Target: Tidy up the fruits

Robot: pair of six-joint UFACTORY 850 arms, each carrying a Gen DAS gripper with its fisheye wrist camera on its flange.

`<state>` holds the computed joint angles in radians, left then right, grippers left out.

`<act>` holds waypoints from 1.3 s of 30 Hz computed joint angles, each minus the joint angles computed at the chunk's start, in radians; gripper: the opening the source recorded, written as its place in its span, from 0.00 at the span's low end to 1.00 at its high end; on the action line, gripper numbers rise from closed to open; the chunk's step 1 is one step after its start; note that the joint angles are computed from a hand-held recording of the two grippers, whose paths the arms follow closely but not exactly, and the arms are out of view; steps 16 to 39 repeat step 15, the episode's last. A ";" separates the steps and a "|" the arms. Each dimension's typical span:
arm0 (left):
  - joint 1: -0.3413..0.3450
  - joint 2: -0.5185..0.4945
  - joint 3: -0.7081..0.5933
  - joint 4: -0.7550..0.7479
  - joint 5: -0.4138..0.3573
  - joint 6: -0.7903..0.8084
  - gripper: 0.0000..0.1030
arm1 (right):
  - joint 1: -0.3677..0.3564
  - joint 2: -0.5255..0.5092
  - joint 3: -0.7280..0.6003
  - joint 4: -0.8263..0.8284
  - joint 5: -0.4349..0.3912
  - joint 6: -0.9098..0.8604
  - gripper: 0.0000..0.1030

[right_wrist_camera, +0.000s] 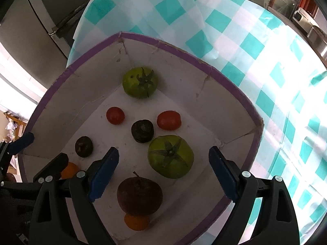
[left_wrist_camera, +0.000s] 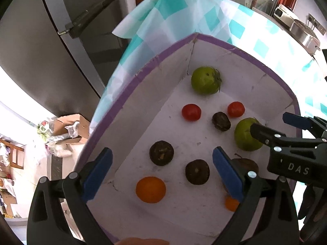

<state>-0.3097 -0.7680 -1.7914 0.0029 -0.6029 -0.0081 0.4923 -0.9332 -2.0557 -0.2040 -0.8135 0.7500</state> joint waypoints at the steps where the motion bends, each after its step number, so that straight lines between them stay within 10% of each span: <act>1: 0.004 -0.013 -0.017 -0.024 -0.016 0.021 0.96 | 0.000 -0.005 -0.006 -0.004 -0.003 0.006 0.84; 10: -0.006 -0.010 -0.011 0.063 -0.014 -0.073 0.96 | 0.005 0.075 0.122 -0.047 0.106 0.063 0.84; 15: -0.060 0.073 0.080 0.384 0.055 -0.373 0.96 | 0.015 0.228 0.325 -0.197 0.297 0.177 0.84; 39: -0.060 0.073 0.080 0.384 0.055 -0.373 0.96 | 0.015 0.228 0.325 -0.197 0.297 0.177 0.84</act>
